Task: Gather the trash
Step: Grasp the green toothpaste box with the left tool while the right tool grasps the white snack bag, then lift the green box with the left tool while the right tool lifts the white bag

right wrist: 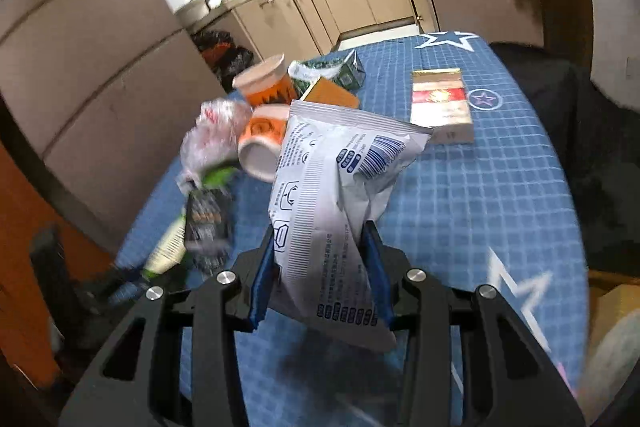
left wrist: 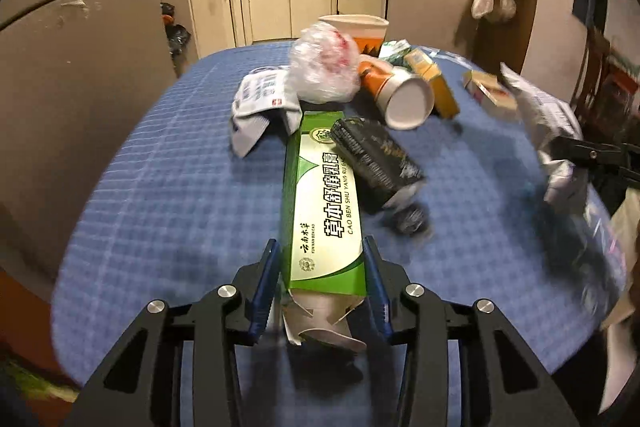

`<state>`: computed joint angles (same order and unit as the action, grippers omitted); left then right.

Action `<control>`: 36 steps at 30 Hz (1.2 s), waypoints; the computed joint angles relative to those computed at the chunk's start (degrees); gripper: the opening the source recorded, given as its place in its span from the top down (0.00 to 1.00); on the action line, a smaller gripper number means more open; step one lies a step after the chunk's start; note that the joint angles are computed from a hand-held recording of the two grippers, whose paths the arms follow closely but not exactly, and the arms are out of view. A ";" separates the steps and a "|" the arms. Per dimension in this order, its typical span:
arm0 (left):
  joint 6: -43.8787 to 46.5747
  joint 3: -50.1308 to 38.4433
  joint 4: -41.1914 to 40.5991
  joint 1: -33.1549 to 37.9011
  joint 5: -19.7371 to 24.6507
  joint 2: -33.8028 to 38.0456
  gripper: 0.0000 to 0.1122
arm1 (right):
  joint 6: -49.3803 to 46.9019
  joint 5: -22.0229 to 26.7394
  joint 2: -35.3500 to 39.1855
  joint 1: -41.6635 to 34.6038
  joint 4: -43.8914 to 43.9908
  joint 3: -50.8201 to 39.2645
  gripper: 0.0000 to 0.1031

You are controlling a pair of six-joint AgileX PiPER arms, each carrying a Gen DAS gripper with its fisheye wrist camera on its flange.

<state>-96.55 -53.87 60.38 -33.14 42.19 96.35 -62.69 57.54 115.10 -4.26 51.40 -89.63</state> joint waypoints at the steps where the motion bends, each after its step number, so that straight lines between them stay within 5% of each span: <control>1: 0.00 0.51 0.38 -0.58 0.87 -0.28 0.61 | -0.73 -1.76 -0.93 0.20 -1.01 1.47 0.61; 6: 0.26 1.21 0.91 0.08 0.96 0.75 0.49 | -2.57 -11.68 -6.21 2.94 -7.66 9.22 0.61; 13: -3.42 1.21 4.15 2.01 0.37 2.01 0.34 | -0.18 -17.16 -5.63 5.95 -10.40 9.60 0.57; 15: -3.75 1.33 4.21 3.46 -1.85 1.94 0.34 | 0.05 -18.99 -6.76 6.44 -10.44 11.23 0.43; 20: -5.16 1.79 4.85 4.21 -3.52 1.81 0.34 | 3.89 -22.17 -7.92 7.19 -12.39 13.14 0.30; 26: -7.22 2.18 5.94 3.37 -2.68 1.78 0.43 | 7.14 -20.63 -6.16 6.82 -12.38 12.58 0.25; 34: -7.75 2.18 6.16 2.06 -1.55 1.76 0.58 | 4.29 -21.57 -6.37 6.67 -9.04 14.72 0.34; 36: -9.52 2.65 7.08 1.46 -0.74 1.71 0.61 | 2.53 -22.63 -6.77 6.41 -7.65 15.84 0.43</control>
